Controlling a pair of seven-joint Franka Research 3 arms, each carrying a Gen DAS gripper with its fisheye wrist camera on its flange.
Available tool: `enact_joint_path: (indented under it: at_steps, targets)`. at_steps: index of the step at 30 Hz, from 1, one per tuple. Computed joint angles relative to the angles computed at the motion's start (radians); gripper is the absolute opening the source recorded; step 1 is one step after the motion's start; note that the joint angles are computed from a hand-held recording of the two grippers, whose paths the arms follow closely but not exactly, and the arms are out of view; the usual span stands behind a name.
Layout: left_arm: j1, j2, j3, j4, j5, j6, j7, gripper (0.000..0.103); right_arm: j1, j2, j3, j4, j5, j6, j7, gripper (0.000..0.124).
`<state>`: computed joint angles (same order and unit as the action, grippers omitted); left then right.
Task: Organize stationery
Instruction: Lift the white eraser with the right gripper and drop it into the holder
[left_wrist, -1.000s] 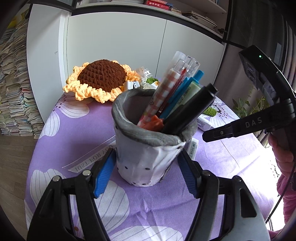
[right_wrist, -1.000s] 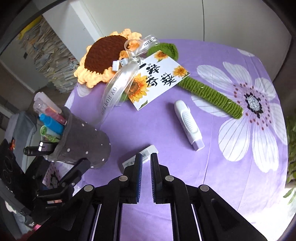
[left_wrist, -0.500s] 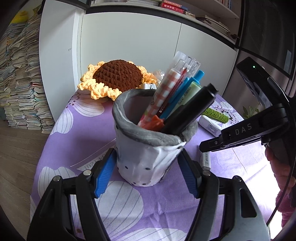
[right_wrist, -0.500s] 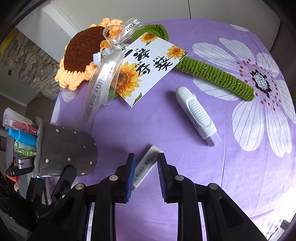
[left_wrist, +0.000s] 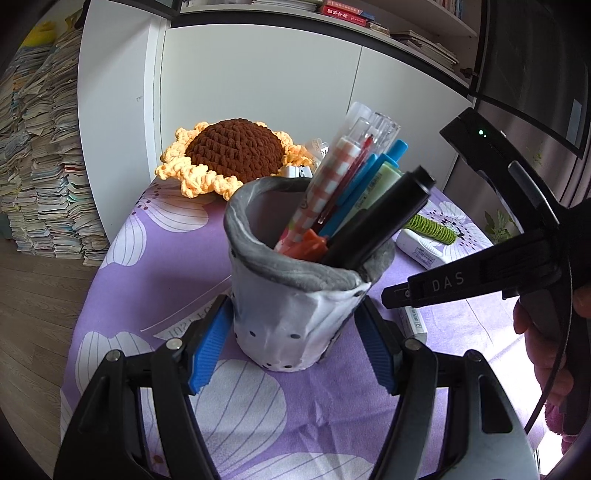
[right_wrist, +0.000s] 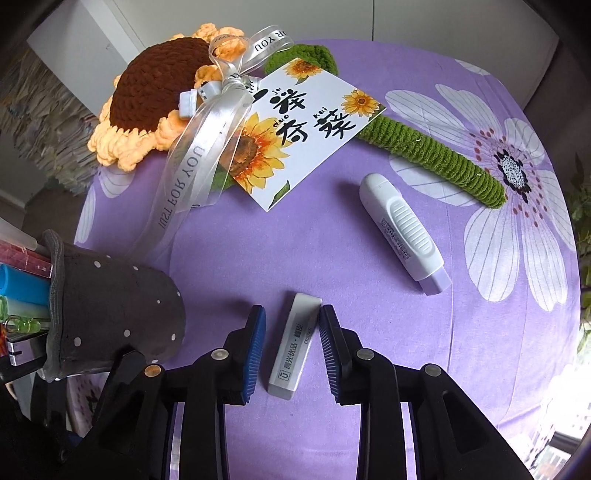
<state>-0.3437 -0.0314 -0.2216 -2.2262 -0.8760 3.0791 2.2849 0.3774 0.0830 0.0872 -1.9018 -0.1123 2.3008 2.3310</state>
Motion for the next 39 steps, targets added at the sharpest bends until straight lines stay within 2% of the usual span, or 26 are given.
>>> enact_joint_path:
  at_steps: [1,2,5,9,14,17,21,26,29,32,35,39]
  targets:
    - [0.000,0.000,0.000,0.000,0.001,0.000,-0.001,0.067,0.002,0.006,0.002,0.007,-0.010,0.002,-0.014,0.028]
    - [0.000,0.000,-0.001,0.000,0.001,0.000,-0.001,0.067,0.005,0.012,0.002,0.011,-0.025,0.008,-0.016,0.018]
    - [0.000,0.000,-0.001,-0.001,0.003,0.001,-0.003,0.067,0.001,-0.001,-0.003,-0.013,-0.008,0.041,-0.024,0.018]
    - [0.000,0.001,-0.001,0.000,0.001,0.001,-0.001,0.067,-0.021,-0.086,-0.002,-0.098,0.039,0.118,-0.061,0.018]
    - [0.000,0.000,-0.001,0.000,0.002,0.001,-0.002,0.067,-0.039,-0.197,0.025,-0.182,0.009,0.182,-0.075,0.018]
    - [0.000,0.000,-0.001,0.000,0.000,0.000,0.000,0.067,-0.056,-0.263,0.052,-0.228,-0.024,0.250,-0.059,0.017]
    - [0.000,0.000,-0.001,0.000,0.001,0.001,-0.001,0.067,-0.071,-0.303,0.085,-0.219,-0.056,0.323,-0.060,0.017]
    - [0.000,0.000,-0.001,0.000,0.001,0.001,-0.001,0.067,-0.053,-0.295,0.095,-0.161,0.002,0.391,-0.175,0.017]
    - [0.000,0.000,-0.001,0.000,0.001,0.001,-0.001,0.067,-0.034,-0.235,0.100,-0.094,0.030,0.392,-0.249,0.017]
    - [0.000,0.000,-0.001,0.000,0.001,0.001,-0.001,0.067,-0.008,-0.164,0.092,-0.027,0.073,0.353,-0.310,0.017]
    - [0.000,0.001,-0.001,0.000,0.000,0.000,0.000,0.067,0.004,-0.103,0.084,0.024,0.017,0.318,-0.276,0.017]
    - [-0.001,0.001,-0.001,0.000,-0.003,-0.001,0.004,0.067,0.024,-0.062,0.062,0.052,0.059,0.304,-0.310,0.017]
